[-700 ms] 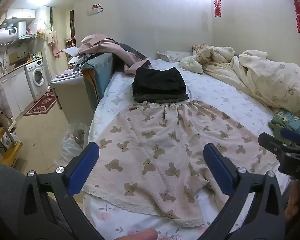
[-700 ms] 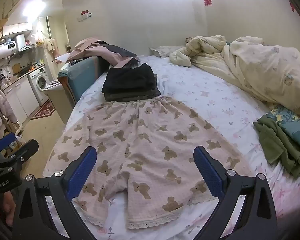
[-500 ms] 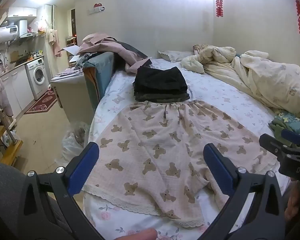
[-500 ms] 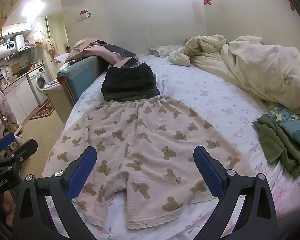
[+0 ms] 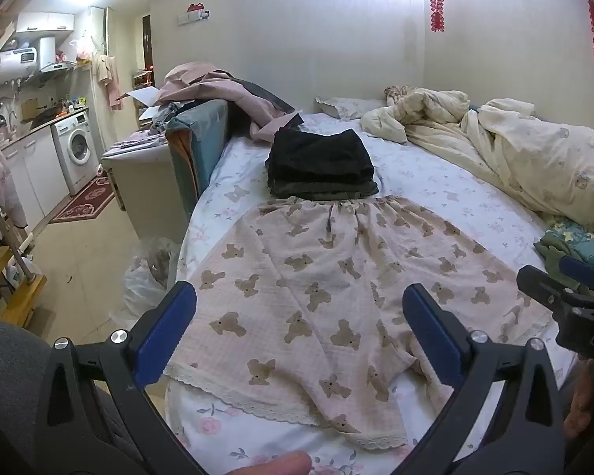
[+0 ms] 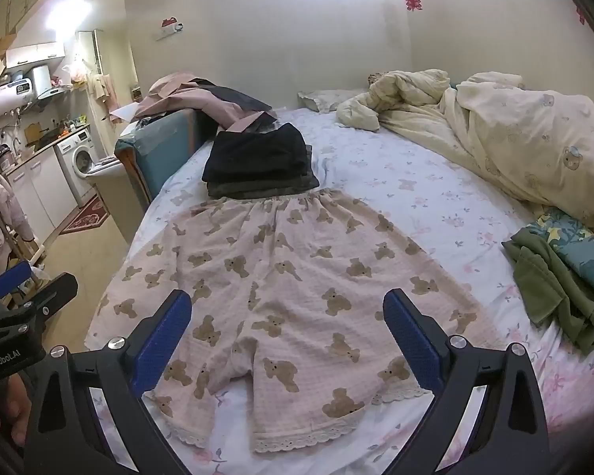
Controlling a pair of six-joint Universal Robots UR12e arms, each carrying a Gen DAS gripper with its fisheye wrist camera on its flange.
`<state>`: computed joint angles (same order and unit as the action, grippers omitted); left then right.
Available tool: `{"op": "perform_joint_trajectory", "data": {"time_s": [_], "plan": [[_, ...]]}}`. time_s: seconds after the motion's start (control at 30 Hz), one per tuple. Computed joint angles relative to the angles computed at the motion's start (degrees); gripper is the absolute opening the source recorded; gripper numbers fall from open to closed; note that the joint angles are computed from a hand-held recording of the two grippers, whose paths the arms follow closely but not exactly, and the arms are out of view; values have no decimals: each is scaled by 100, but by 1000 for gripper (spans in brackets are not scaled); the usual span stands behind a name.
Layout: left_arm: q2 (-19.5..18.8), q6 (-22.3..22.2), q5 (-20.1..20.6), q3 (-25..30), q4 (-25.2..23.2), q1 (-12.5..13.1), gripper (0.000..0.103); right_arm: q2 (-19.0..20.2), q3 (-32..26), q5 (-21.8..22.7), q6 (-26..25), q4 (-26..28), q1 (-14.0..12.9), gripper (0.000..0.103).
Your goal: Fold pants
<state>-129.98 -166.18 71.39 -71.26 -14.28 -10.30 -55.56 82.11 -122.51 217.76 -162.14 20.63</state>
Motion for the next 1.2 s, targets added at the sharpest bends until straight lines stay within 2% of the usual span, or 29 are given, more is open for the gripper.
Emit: {"op": "perform_joint_trajectory", "data": {"time_s": [1.2], "plan": [[-55,-75,146,7,-23,-21,103,17,-16,-13,-21,-3,19,99]]}}
